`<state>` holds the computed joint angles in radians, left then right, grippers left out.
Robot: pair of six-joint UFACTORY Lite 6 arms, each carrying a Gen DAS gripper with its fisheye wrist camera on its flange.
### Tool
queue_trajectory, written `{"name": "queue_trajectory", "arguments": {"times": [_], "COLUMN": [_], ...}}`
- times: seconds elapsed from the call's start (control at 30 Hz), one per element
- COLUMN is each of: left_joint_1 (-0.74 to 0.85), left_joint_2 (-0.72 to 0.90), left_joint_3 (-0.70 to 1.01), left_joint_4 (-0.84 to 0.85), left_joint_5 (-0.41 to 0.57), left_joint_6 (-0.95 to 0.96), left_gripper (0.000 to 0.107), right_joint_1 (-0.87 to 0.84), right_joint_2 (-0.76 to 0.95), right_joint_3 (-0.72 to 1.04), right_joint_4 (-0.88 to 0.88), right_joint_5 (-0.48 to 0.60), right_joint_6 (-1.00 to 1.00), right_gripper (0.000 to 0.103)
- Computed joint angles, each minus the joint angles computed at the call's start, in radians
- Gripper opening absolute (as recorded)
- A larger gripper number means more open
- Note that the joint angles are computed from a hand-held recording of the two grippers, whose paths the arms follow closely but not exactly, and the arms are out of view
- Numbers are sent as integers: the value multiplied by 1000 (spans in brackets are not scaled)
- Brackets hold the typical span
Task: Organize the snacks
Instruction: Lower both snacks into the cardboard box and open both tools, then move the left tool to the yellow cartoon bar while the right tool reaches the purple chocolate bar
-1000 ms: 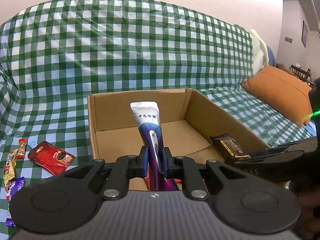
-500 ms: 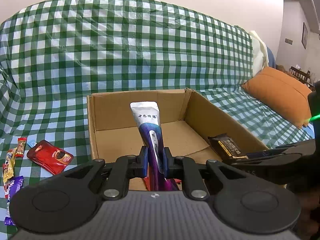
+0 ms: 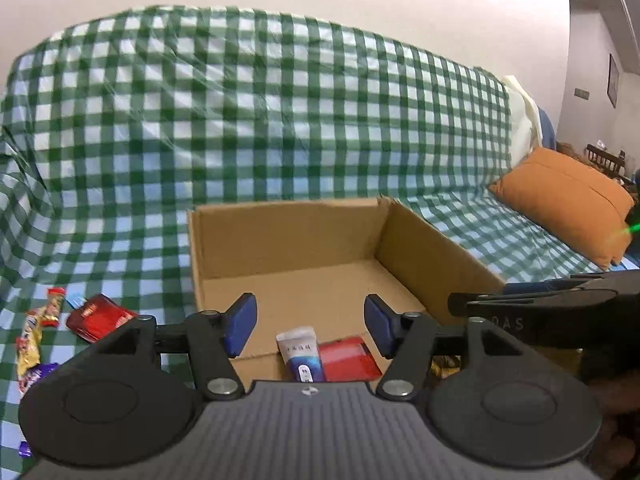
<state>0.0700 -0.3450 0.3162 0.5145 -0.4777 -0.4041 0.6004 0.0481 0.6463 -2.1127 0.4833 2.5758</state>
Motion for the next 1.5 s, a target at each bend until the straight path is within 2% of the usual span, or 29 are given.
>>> {"name": "queue_trajectory", "arguments": {"times": [0.13,0.23,0.3,0.37,0.4,0.47,0.5,0.57,0.63,0.73,0.8,0.93,1.03,1.23,1.27,1.3,1.33,1.37,1.4,1.43,1.5], "left_joint_1": [102,266,395,505,551,625,660,737,808,791,819,825,832,818,814,810,807,803,795,783,766], "left_joint_2": [-61,-126,-162,-128,-106,-75,-40,69,220,361,443,628,776,987,1026,1069,1112,1149,1170,1185,1221], "left_joint_3": [-25,-23,-1,81,125,187,215,273,330,454,561,780,945,1174,1222,1274,1329,1378,1404,1420,1467], "left_joint_4": [93,396,605,814,883,896,871,835,817,787,829,1059,1316,1524,1556,1582,1615,1642,1653,1658,1699], "left_joint_5": [-20,-45,-90,-156,-188,-225,-249,-312,-336,-148,-154,-74,-85,-107,-116,-132,-162,-184,-179,-164,-153], "left_joint_6": [-84,-336,-500,-632,-646,-550,-464,-325,-244,-278,-414,-833,-1131,-1346,-1389,-1433,-1487,-1532,-1553,-1564,-1607], "left_gripper": [65,65,65,65,64,63,60,48,3,0,0,0,0,5,5,9,17,22,30,33,34], "right_joint_1": [42,95,138,188,210,260,289,348,403,486,534,599,597,563,559,552,547,542,534,529,518], "right_joint_2": [-2,12,18,34,42,62,74,104,138,210,269,432,574,810,831,859,888,931,959,997,1080], "right_joint_3": [-3,4,13,24,30,47,56,74,96,143,200,398,587,917,952,997,1042,1097,1140,1198,1321], "right_joint_4": [-40,-68,-83,-114,-140,-169,-187,-230,-273,-343,-376,-409,-420,-250,-225,-182,-114,-54,3,102,297], "right_joint_5": [60,120,157,196,211,247,272,324,371,434,440,335,183,-59,-85,-118,-143,-163,-185,-203,-248], "right_joint_6": [64,112,136,180,211,247,266,301,315,340,343,346,369,287,270,226,159,104,58,-30,-220], "right_gripper": [62,62,62,60,57,47,45,35,29,23,22,22,23,24,30,34,43,46,46,46,46]}}
